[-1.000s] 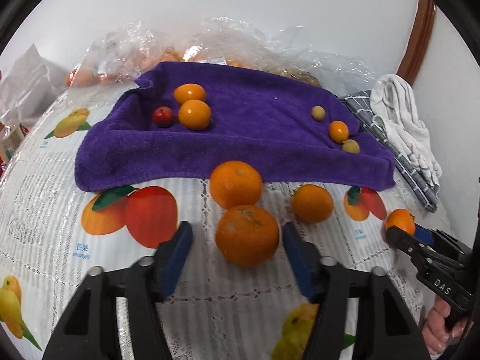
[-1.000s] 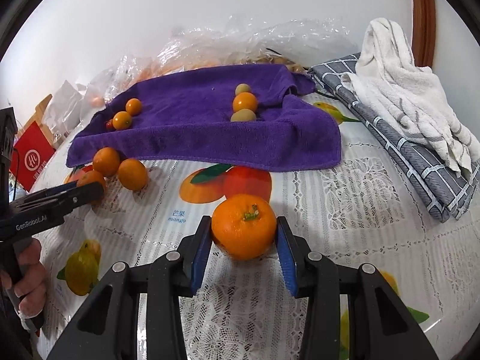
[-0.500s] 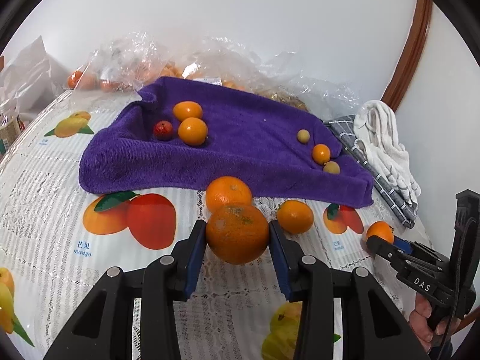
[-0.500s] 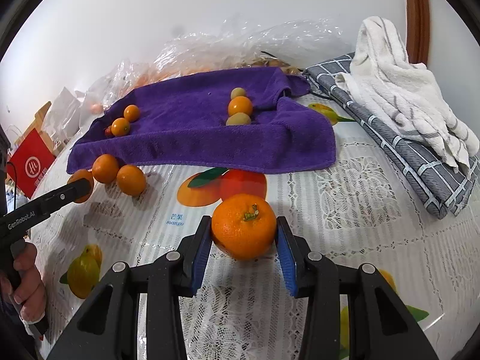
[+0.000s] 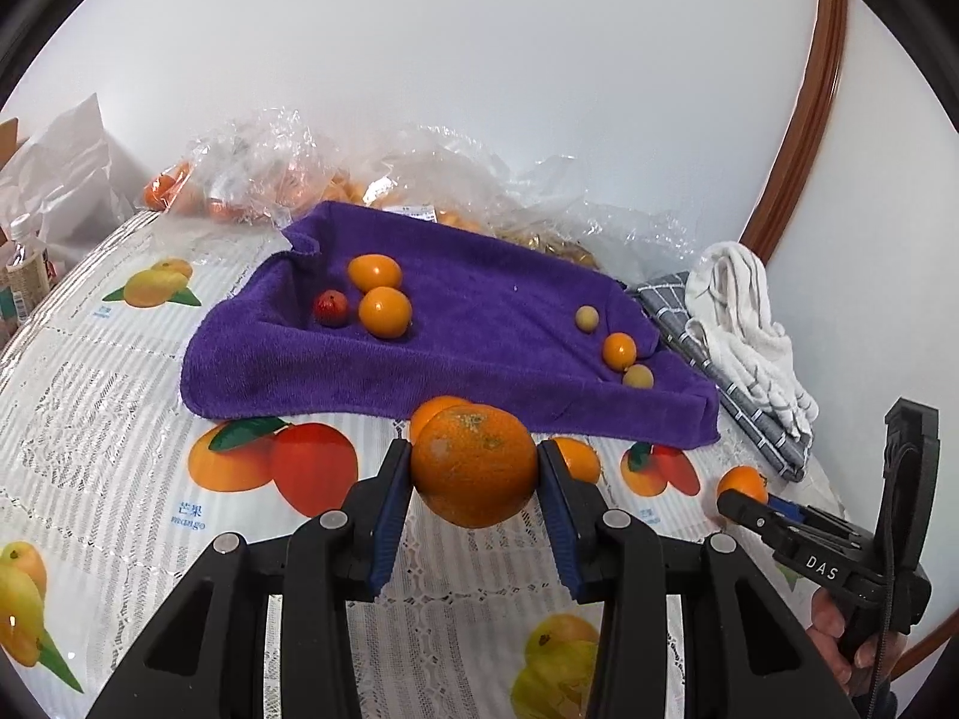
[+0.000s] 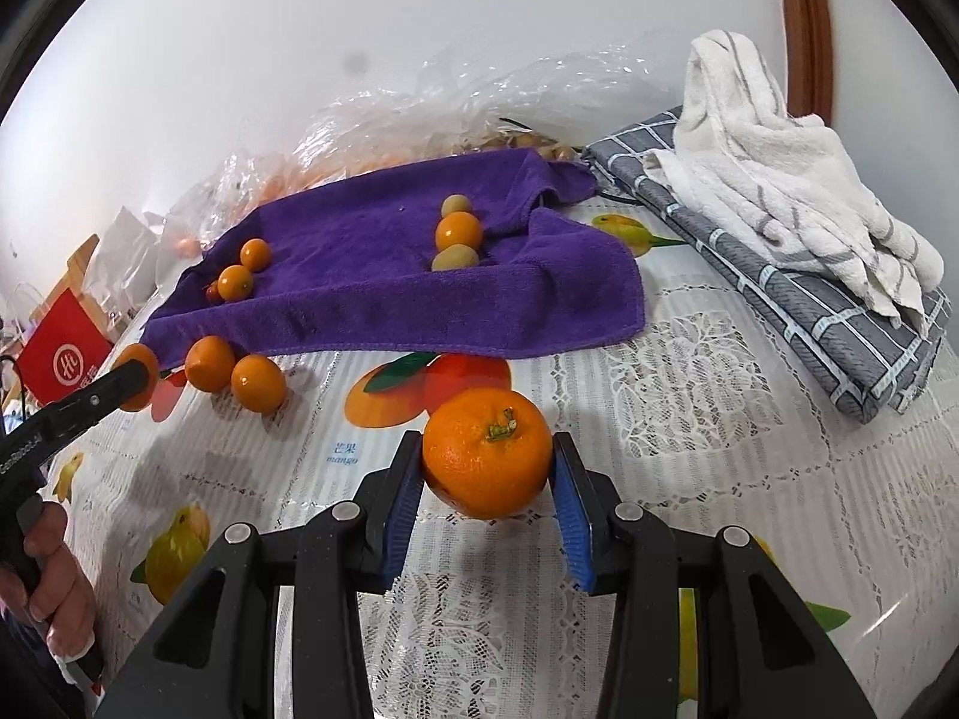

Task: Organize fruits
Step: 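Carry both held mandarins over the purple towel with both tools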

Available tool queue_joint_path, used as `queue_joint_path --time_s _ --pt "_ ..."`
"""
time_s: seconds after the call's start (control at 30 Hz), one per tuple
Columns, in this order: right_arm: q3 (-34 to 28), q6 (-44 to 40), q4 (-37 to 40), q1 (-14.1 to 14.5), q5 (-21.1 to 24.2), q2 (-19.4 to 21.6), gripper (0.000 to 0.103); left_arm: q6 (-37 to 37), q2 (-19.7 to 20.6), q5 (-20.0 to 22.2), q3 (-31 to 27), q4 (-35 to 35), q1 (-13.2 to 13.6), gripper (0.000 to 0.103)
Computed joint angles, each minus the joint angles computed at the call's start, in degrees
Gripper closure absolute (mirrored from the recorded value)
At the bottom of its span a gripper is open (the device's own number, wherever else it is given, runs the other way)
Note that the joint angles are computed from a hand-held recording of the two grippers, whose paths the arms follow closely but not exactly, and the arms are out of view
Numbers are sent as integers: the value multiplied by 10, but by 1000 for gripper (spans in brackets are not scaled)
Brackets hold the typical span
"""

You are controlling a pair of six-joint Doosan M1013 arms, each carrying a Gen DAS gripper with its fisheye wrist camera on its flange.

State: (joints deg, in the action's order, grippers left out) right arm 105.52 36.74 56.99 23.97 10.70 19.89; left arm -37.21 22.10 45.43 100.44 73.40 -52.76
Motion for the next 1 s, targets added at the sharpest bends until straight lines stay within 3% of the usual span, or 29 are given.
queue_joint_path --time_s 0.2,0.33,0.5,0.73,1.0 --pt "8 -42 57 -5 9 -10 61 -27 -5 12 7 16 -3 64" --pt "13 -22 41 -4 -4 -17 61 -34 -5 31 9 20 -7 64" --pt "17 -65 85 -5 -13 -24 61 -45 -8 42 12 23 -7 64" --pt "15 -54 62 -1 -17 -34 61 -48 -12 70 17 -4 -7 64" --pt "13 -73 72 0 -20 -40 61 -26 -21 75 25 -42 -10 64"
